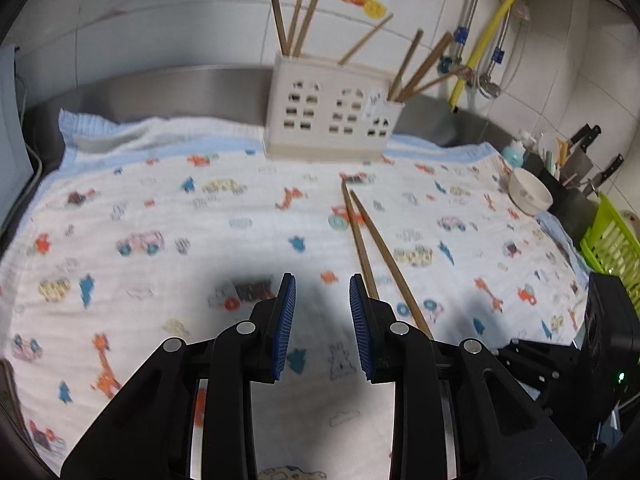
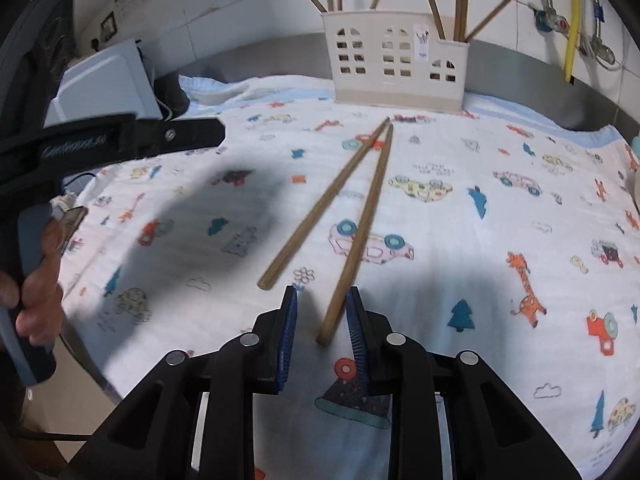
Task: Organize utensils
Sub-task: 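Grasp a chopstick with the left gripper and raise it upright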
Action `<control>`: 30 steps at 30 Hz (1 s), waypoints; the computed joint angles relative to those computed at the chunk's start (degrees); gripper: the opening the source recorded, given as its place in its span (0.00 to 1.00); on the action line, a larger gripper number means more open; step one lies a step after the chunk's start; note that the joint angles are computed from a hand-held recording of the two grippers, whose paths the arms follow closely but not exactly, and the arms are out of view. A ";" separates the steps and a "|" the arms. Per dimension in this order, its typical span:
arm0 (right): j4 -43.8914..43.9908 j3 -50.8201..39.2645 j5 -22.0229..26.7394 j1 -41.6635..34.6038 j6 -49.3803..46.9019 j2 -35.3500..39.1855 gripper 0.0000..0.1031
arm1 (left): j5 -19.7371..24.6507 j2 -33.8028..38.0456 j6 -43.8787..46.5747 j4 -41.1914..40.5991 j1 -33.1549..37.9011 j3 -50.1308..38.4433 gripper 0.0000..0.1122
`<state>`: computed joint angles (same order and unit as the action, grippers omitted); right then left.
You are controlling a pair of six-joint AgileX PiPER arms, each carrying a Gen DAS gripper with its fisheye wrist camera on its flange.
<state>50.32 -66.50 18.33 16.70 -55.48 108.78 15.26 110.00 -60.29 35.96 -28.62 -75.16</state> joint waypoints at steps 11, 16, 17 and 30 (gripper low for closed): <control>6.27 1.40 1.49 -4.94 -5.77 -2.48 0.08 | -0.43 5.04 15.22 -16.41 -3.05 -3.10 0.25; 12.53 3.43 1.63 -8.28 -12.83 -6.82 0.07 | 1.86 8.17 15.16 -17.26 -4.34 -6.71 0.25; 12.82 3.24 1.98 -8.76 -13.19 -7.27 0.07 | 2.85 8.88 13.46 -15.71 -4.75 -7.71 0.25; 15.24 -1.14 5.84 -12.49 -16.29 -12.15 0.07 | 9.05 10.74 2.57 -4.10 -6.58 -11.60 0.05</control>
